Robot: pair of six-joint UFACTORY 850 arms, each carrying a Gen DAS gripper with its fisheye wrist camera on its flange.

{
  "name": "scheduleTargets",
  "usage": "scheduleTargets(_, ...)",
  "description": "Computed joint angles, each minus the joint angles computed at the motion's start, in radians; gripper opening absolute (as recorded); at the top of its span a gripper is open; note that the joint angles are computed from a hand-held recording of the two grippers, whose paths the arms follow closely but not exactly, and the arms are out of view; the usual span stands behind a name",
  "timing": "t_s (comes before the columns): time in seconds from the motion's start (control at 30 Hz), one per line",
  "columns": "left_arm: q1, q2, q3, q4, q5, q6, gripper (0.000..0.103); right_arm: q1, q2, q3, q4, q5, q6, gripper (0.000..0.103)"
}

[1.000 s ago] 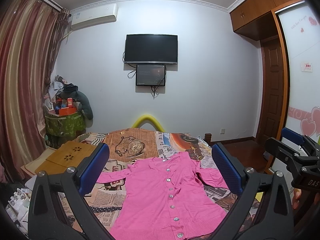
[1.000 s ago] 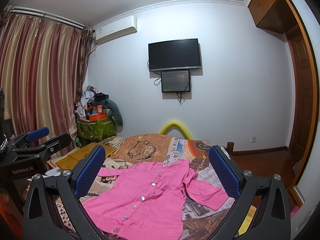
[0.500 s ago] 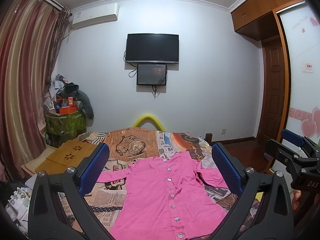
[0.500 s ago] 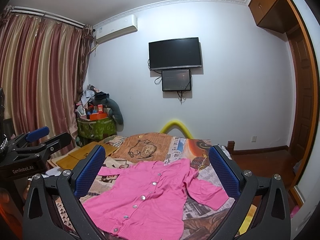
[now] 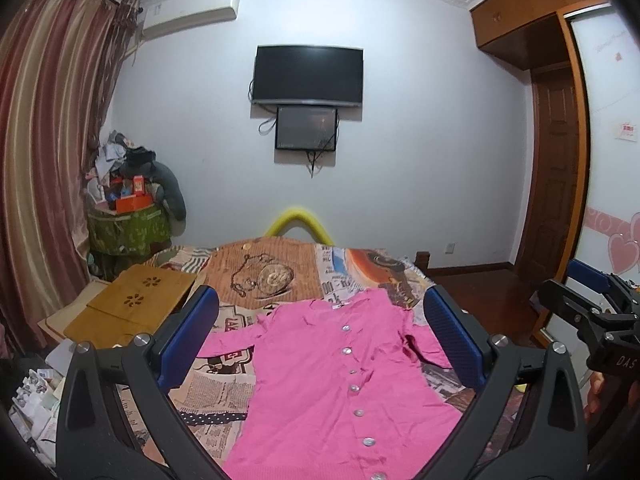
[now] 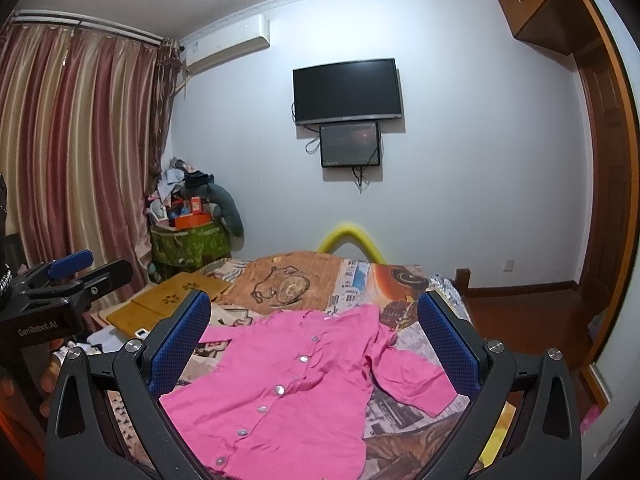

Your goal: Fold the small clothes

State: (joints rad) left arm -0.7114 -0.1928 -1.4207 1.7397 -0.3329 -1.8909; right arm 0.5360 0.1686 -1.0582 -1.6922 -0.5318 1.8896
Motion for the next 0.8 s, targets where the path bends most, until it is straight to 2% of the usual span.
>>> scheduleTargets(0.23, 0.082, -0.163, -0.157, -0.220, 0.026, 0.224, 0.103, -0.093, -0.084, -0.051, 0.021, 0.098, -0.030, 0.103)
scheduleTargets(0.3, 0.104, -0.223, -0.205, -0.255, 0.005, 0.269, 0.103, -0.130, -0.122, -0.077, 0.055, 0.141, -0.081, 0.103)
scheduleTargets(0.37, 0.125, -0.286, -0.265, -0.369, -0.020, 0.390, 0.103, -0.159, -0.153, -0.097, 0.107, 0.170, -0.141, 0.102)
scheduleTargets(0.47, 0.171, -0.367, -0.345, -0.598, -0.010, 0.614, 0.103, -0.200, -0.199, -0.126, 0.207, 0.211, -0.242, 0.102)
scheduleTargets(0.57, 0.216, -0.444, -0.422, -0.795, -0.018, 0.776, 0.103, -0.230, -0.240, -0.149, 0.336, 0.229, -0.365, 0.102)
scheduleTargets(0.73, 0.265, -0.540, -0.503, -0.876, -0.067, 0.819, 0.103, -0.295, -0.304, -0.183, 0.667, 0.266, -0.660, 0.102)
scheduleTargets(0.8, 0.280, -0.582, -0.549, -0.945, -0.112, 0.900, 0.103, -0.315, -0.322, -0.195, 0.800, 0.268, -0.778, 0.098)
